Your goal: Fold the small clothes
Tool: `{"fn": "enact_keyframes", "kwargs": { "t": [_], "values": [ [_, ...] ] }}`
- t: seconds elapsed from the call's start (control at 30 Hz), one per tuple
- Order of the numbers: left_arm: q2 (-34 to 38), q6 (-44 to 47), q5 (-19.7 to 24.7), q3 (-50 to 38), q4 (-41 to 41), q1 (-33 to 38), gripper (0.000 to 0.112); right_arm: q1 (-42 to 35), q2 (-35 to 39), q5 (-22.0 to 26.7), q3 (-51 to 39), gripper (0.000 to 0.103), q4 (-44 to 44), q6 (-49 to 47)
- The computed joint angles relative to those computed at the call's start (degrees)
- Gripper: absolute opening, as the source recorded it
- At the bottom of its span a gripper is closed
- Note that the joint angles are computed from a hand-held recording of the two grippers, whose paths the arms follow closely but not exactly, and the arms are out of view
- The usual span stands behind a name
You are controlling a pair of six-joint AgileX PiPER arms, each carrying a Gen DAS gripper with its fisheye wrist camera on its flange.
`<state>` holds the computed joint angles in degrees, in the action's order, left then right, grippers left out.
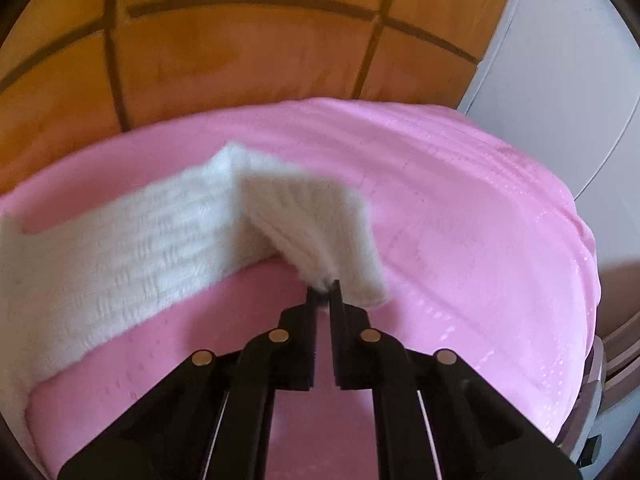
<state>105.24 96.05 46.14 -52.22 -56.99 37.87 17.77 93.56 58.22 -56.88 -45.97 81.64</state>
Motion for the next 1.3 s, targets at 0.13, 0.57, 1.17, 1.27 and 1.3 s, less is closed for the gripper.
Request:
{"fn": "enact_keyframes", "kwargs": {
  "t": [0.13, 0.57, 1.17, 1.27, 1.3],
  "values": [
    [0.3, -1.9, 1.0, -1.1, 1.4, 0.0, 0.074, 0.5, -9.2, 3.2, 1.5, 0.004, -1.2, -0.6],
    [0.8, -7.8, 2.2, -3.4, 4.6, -0.8, 0.074, -23.8, -13.7, 7.9, -5.5, 0.0, -1.1, -11.5],
    [-0.2, -10.6, 2.3, -3.1, 5.2, -0.4, 0.074, -15.2, -33.1, -28.6, 29.1, 0.043, 22.7, 7.3],
    [-0.9, -10.1, 2.3, -2.4, 5.2, 0.2, 0.074, -16.7, -28.3, -28.2, 26.4, 0.006, 20.3, 7.6],
    [-1.0, -10.0, 2.5, -2.3, 5.2, 0.6, 0.074, -16.0, -26.6, -24.7, 24.1, 0.005, 18.2, 7.6]
  ]
}}
